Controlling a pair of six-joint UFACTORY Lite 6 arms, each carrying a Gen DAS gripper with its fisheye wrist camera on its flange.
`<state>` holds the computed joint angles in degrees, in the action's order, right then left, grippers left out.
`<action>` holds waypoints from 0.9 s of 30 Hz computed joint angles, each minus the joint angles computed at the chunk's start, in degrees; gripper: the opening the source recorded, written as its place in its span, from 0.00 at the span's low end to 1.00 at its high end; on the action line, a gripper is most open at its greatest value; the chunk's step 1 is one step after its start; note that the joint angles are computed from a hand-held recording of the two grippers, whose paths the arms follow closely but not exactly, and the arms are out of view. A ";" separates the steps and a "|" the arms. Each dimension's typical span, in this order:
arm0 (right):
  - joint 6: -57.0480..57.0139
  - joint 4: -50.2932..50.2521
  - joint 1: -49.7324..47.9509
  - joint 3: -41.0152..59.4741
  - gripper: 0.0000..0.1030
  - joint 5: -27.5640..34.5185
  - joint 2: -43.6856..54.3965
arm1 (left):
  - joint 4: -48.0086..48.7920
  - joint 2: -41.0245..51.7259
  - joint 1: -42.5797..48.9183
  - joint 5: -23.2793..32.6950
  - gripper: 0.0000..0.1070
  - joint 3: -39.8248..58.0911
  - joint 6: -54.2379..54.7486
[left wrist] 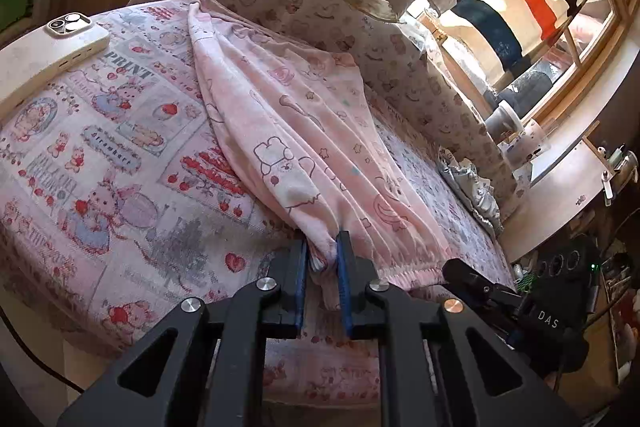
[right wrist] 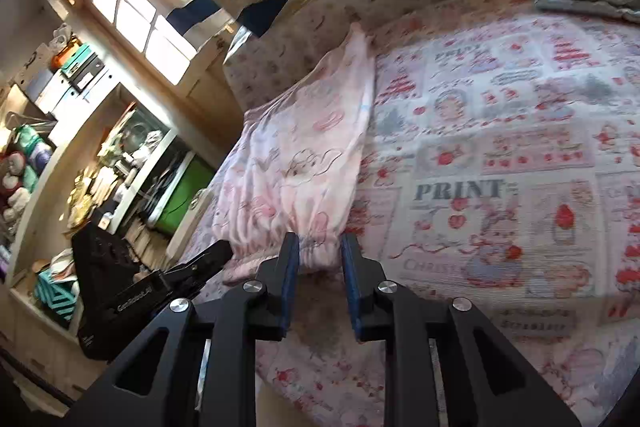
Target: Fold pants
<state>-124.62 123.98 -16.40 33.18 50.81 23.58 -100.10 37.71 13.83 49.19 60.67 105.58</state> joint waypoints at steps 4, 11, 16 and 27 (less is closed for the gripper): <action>0.11 -1.78 0.78 1.72 0.24 -1.16 1.83 | 1.88 0.19 0.77 0.39 0.14 0.15 -0.63; 3.33 -3.95 2.84 6.14 0.26 -1.56 5.08 | 0.99 -0.11 0.27 -0.60 0.11 -0.56 1.66; 5.49 -5.17 3.32 6.95 0.26 -5.26 2.44 | 2.86 -2.78 0.43 -1.56 0.17 -1.26 2.14; 7.31 -9.36 3.53 25.11 0.57 -24.50 -3.05 | -3.65 -5.52 -1.27 -19.78 0.52 12.11 10.74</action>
<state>-117.31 114.63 -12.87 58.29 26.31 20.53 -103.75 32.19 12.56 29.41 72.78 116.33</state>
